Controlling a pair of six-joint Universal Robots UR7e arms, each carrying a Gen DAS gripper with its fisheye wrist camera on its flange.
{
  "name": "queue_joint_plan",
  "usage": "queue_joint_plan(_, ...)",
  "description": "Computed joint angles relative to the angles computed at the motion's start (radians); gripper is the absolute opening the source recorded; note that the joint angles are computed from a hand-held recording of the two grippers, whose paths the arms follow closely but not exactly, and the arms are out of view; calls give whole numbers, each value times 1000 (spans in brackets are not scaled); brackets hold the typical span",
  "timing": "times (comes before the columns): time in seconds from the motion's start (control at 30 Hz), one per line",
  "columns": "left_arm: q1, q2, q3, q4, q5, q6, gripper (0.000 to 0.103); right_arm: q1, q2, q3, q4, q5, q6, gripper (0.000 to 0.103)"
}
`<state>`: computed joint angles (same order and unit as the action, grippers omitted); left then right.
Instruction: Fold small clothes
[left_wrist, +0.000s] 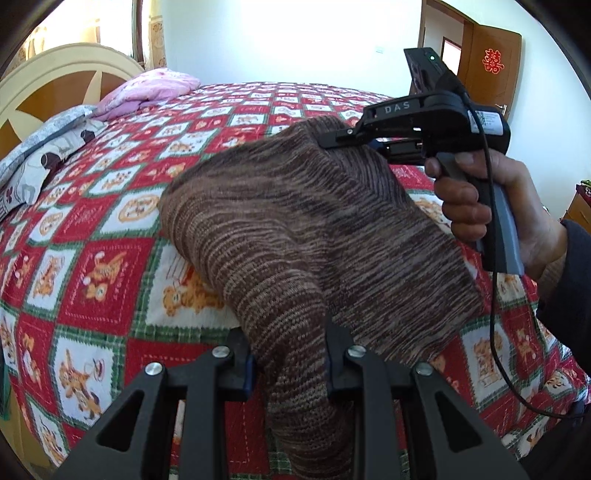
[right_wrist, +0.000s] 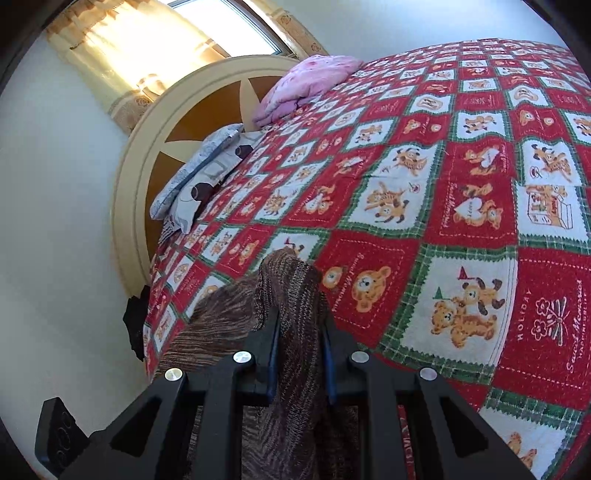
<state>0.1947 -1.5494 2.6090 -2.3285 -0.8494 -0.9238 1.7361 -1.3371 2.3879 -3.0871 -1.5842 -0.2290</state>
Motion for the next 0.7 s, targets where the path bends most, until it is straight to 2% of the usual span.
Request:
queue_joint_plan(0.37,-11,1,31,-25,14,5,30,-26,32,-1,-10,-19,29,20)
queue_joint_plan(0.6,-13,-5,29,10,22,-24,41,-47,26,9,13,-14,63,23)
queue_joint_plan(0.67,-26,-7,14,77,33,-58,49,-49,19,15,9,-16,71,28)
queue_joint_plan(0.7,-37,-15,6,119,41,-80,53,-45,14,19,5,-28,77,35)
